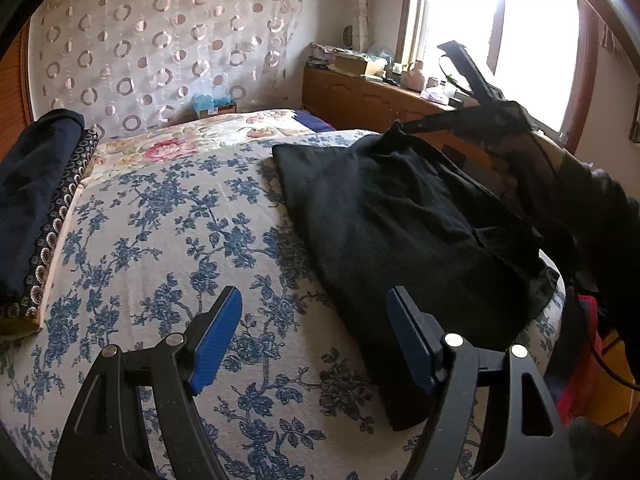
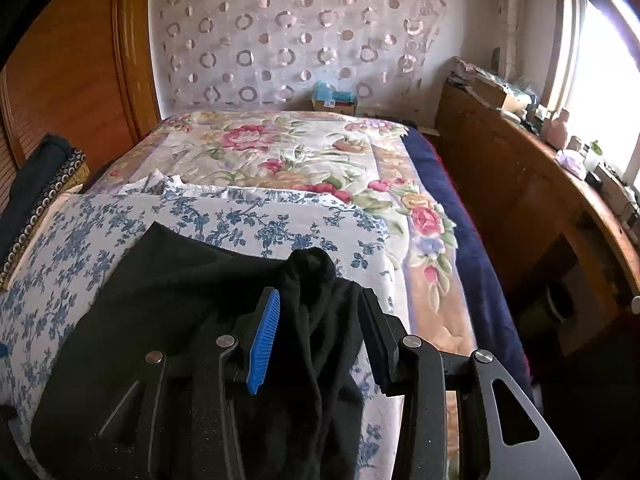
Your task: Fold small clothes
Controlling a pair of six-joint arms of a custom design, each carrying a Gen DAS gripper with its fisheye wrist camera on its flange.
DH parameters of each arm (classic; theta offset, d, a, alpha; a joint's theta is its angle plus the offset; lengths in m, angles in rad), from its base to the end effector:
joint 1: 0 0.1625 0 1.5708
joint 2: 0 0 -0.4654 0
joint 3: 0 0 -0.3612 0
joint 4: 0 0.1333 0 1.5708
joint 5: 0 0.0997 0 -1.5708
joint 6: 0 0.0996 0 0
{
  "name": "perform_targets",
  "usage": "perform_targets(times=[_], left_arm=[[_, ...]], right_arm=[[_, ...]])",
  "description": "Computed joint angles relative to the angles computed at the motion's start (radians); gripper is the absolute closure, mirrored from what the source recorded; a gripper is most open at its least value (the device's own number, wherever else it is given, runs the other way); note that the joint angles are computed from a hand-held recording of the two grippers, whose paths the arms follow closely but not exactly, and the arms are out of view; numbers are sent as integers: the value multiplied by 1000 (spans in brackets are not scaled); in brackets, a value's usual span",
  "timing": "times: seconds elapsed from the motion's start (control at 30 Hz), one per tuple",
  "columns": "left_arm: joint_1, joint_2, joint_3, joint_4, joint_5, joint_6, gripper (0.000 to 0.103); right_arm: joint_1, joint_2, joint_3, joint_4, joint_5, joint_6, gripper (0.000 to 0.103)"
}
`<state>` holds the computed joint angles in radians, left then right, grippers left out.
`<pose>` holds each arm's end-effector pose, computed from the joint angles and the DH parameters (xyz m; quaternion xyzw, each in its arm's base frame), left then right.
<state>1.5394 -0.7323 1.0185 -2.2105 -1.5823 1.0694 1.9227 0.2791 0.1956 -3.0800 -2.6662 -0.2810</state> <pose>0.1063 -0.8244 0.3128 0.5157 0.8385 -0.1555 0.0823 0.3380 -0.7907 -0.0684 -0.0138 -0.7853 0.4379 0.4374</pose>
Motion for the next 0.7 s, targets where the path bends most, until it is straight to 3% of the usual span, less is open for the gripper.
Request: perform_targets(times=[0.1, 0.2, 0.27, 0.43, 0.5, 0.57, 0.7], left_arm=[[1, 2, 0, 6, 6, 3, 27], [1, 5, -1, 16, 12, 3, 27], [1, 6, -1, 20, 15, 2, 27], [-2, 7, 2, 26, 26, 3, 27], [-4, 8, 3, 31, 39, 2, 27], [-4, 13, -8, 49, 41, -7, 27], [-5, 9, 0, 38, 42, -3, 27]], right_arm=[[-14, -47, 72, 39, 26, 73, 65], [-16, -83, 139, 81, 42, 112, 87], [-17, -111, 198, 69, 49, 92, 95], [-14, -175, 336, -69, 51, 43, 99], [-8, -165, 321, -94, -16, 61, 99], [-13, -206, 406, -136, -24, 110, 99], [-11, -202, 412, -142, -76, 100, 99]])
